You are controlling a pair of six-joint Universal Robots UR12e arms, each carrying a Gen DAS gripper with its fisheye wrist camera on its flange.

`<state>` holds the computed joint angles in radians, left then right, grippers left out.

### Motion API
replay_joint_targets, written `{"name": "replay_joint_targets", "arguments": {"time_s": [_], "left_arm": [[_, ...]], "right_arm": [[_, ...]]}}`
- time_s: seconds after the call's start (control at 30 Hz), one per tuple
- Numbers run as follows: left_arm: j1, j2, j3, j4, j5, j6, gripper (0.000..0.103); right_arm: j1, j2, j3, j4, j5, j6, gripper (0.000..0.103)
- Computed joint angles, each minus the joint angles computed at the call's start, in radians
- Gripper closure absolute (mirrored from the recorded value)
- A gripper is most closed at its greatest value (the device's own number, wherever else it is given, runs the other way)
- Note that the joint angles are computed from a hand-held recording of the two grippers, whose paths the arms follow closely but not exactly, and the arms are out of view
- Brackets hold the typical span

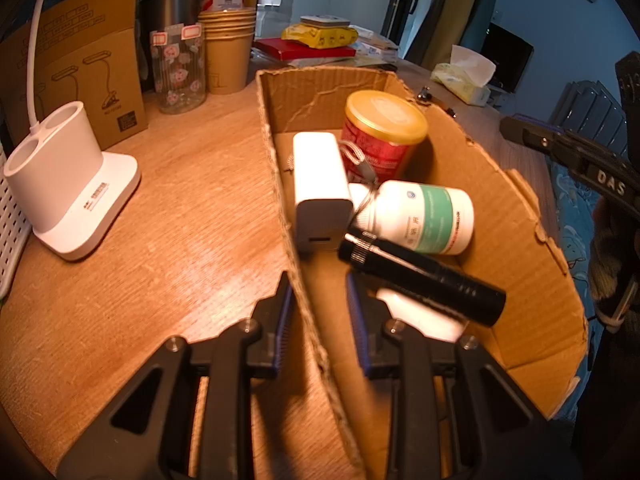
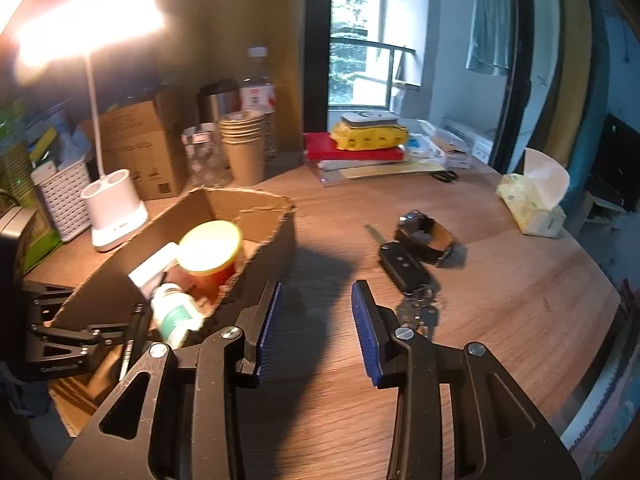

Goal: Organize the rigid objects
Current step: 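Move the right tool to the car keys and close on the key fob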

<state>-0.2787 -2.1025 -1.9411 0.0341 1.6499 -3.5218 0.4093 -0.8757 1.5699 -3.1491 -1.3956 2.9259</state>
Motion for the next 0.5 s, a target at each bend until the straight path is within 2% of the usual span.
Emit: {"name": "replay_joint_targets", "arguments": {"time_s": [0.1, 0.23, 0.5], "left_arm": [[0.0, 0.0, 0.001, 0.0, 0.0, 0.0, 0.075], [0.0, 0.0, 0.0, 0.0, -0.001, 0.0, 0.075], [0.0, 0.0, 0.001, 0.0, 0.0, -0.001, 0.075]], "right_arm": [[-0.006, 0.008, -0.01, 0.004, -0.016, 0.006, 0.064], [-0.011, 0.022, -0.031, 0.017, -0.042, 0.011, 0.054], [-0.02, 0.069, -0.105, 0.074, -0.089, 0.008, 0.053]]}}
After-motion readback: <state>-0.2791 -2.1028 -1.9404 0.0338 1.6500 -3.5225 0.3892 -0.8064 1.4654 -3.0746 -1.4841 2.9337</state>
